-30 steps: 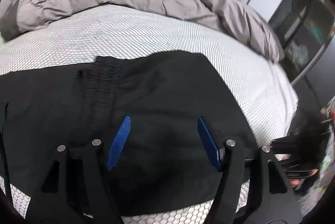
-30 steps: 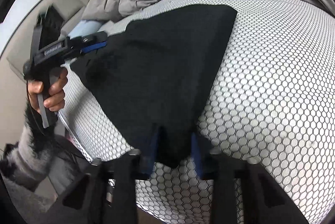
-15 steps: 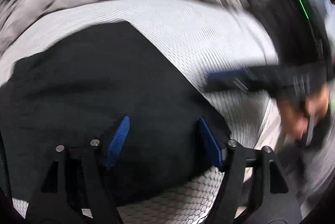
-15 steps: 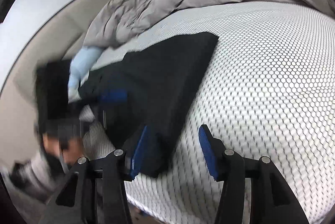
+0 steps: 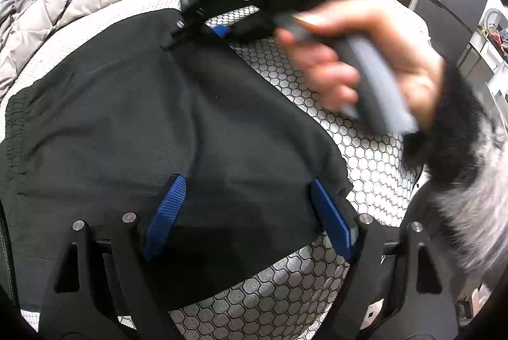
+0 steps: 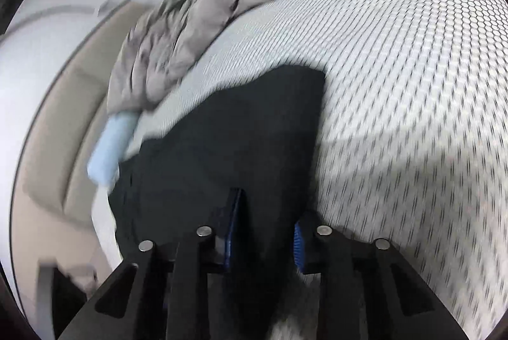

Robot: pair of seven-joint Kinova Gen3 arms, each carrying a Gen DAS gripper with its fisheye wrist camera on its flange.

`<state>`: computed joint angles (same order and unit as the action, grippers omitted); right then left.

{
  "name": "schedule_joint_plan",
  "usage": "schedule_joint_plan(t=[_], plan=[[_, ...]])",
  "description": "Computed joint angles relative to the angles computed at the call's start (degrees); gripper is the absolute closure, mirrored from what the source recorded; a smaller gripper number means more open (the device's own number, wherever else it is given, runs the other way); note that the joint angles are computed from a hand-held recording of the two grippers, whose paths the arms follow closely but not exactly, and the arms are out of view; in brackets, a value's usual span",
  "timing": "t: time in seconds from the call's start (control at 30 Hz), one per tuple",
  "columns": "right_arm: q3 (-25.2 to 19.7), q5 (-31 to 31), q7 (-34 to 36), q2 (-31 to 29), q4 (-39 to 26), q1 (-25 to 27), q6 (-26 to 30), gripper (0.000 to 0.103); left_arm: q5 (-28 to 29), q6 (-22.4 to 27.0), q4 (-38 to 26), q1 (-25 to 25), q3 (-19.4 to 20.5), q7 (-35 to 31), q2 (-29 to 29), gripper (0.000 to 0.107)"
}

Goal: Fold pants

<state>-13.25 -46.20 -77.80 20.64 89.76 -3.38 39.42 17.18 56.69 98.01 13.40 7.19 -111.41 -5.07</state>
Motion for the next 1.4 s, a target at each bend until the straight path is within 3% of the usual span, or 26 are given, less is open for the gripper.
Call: schedule_joint_plan(t=[0.07, 0.2, 0.27, 0.33, 0.4, 0.43, 0.6, 0.63, 0.67, 0.77, 0.87, 0.93, 1.0, 1.07, 1.13, 1.27, 1.33, 1.4], plan=[[0.92, 1.31, -3.14, 1.14, -1.83, -0.75, -1.51, 0.08, 0.29, 0.07, 0.27, 0.04, -0.12, -0.48, -0.28, 0.029], [5.9, 10.34, -12.28, 3.86, -8.18, -7.3, -5.0, 0.08, 3.87, 0.46, 1.43, -2.47, -0.11, -5.34, -1.1, 0.026], [6.98, 14.93, -16.59, 5.44, -11.22, -8.82, -3.82, 0.08, 7.9, 1.21, 2.54, -1.26, -4.04, -10.0, -1.99, 0.025], [4.75, 16.85, -19.34, 6.52, -13.97, -7.17, -1.29, 0.077, 11.76, 2.98, 2.05, -0.87, -7.81, -14.66, -1.63, 0.025], [-0.01, 17.1, -19.21, 6.11, -14.05, -3.11, 0.27, 0.058, 15.42, 5.37, 2.3, -4.62, -8.71, -17.76, -2.78, 0.025], [-2.65, 16.49, -17.74, 5.17, -13.1, -0.53, 1.2, 0.054, 16.72, 6.1, 2.04, -5.93, -9.21, -18.7, -2.74, 0.025], [-12.41, 9.59, -6.1, 0.12, -3.62, 10.19, 3.65, 0.057, 19.96, 6.76, 2.01, -12.12, -13.02, -19.54, -4.68, 0.025], [-12.78, 7.37, -3.79, -0.31, -1.84, 11.18, 4.2, 0.061, 20.11, 6.35, 2.07, -13.0, -13.47, -19.5, -4.93, 0.025], [-12.29, 5.78, -2.01, -0.84, -0.73, 11.5, 5.11, 0.075, 20.02, 5.97, 2.04, -13.82, -13.83, -19.25, -4.98, 0.025], [-7.43, 6.27, -2.26, -1.94, -1.0, 6.35, 3.1, 0.088, 19.14, 4.0, 0.78, -15.34, -13.27, -17.58, -3.08, 0.025], [-1.15, 12.94, -8.65, -0.77, -4.71, -1.61, -0.04, 0.089, 15.72, 1.49, 0.61, -16.13, -11.59, -14.44, -2.14, 0.025], [0.33, 16.8, -12.9, 1.46, -8.83, -3.88, 2.47, 0.085, 14.73, 2.17, -1.36, -16.32, -11.1, -12.14, -0.66, 0.025], [-2.03, 17.21, -14.09, 2.7, -11.18, -1.89, 7.13, 0.064, 15.17, 3.1, -1.8, -16.3, -11.45, -12.48, -0.33, 0.025], [-4.33, 19.48, -13.09, 2.12, -12.1, -0.21, 10.52, 0.058, 13.03, 1.73, -1.0, -16.14, -10.04, -12.73, -1.44, 0.025], [-2.38, 24.14, -13.78, -1.67, -9.44, -2.38, 10.19, 0.058, 9.36, -0.18, -0.21, -15.29, -8.75, -12.13, -2.03, 0.025], [5.9, 33.46, -20.73, -10.48, -2.13, -13.0, 3.73, 0.058, 6.01, -2.95, 1.17, -13.83, -7.99, -10.01, -2.5, 0.025], [6.37, 37.9, -23.01, -13.65, -0.19, -17.84, 1.75, 0.058, 6.91, -3.32, 0.92, -13.14, -8.43, -10.99, -2.19, 0.025], [4.45, 39.46, -23.46, -13.55, -0.7, -19.24, 2.07, 0.058, 5.22, -3.18, 0.1, -12.7, -7.7, -10.22, -1.15, 0.025]])
